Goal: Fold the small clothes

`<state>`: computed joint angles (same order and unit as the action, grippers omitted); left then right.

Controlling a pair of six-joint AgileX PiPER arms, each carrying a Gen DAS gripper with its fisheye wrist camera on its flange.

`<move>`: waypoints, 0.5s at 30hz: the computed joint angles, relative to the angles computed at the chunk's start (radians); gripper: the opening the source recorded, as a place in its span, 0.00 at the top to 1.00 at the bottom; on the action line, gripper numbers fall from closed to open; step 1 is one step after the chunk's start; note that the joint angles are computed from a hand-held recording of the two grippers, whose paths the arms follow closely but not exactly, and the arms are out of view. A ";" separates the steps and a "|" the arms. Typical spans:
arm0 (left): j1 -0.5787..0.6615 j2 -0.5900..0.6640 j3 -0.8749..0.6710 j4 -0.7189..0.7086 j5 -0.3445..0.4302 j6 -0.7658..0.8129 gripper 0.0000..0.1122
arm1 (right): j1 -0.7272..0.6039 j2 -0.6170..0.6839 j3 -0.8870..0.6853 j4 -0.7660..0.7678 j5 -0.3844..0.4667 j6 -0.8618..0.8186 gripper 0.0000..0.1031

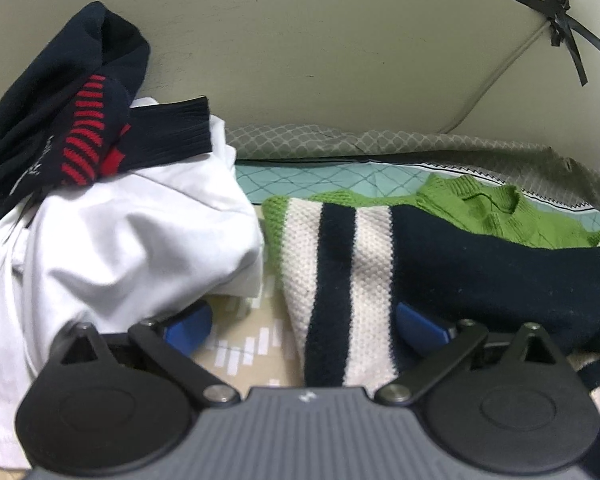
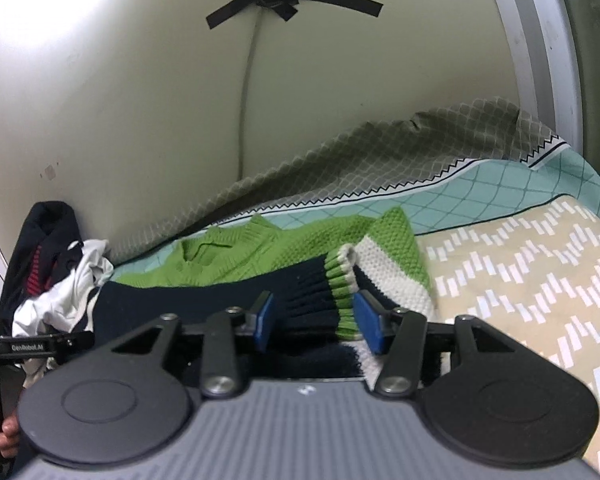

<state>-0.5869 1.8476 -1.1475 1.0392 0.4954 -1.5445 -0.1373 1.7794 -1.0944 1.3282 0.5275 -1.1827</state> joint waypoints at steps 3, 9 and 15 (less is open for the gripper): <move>-0.037 -0.036 0.037 0.009 0.055 -0.040 0.10 | -0.001 -0.004 0.006 -0.011 -0.023 0.049 0.52; -0.107 -0.282 0.312 0.016 0.002 -0.115 0.10 | -0.010 -0.006 0.012 0.006 -0.021 0.052 0.52; -0.298 -0.667 0.594 -0.066 0.197 -0.103 0.09 | -0.057 -0.126 0.041 -0.152 0.078 0.194 0.56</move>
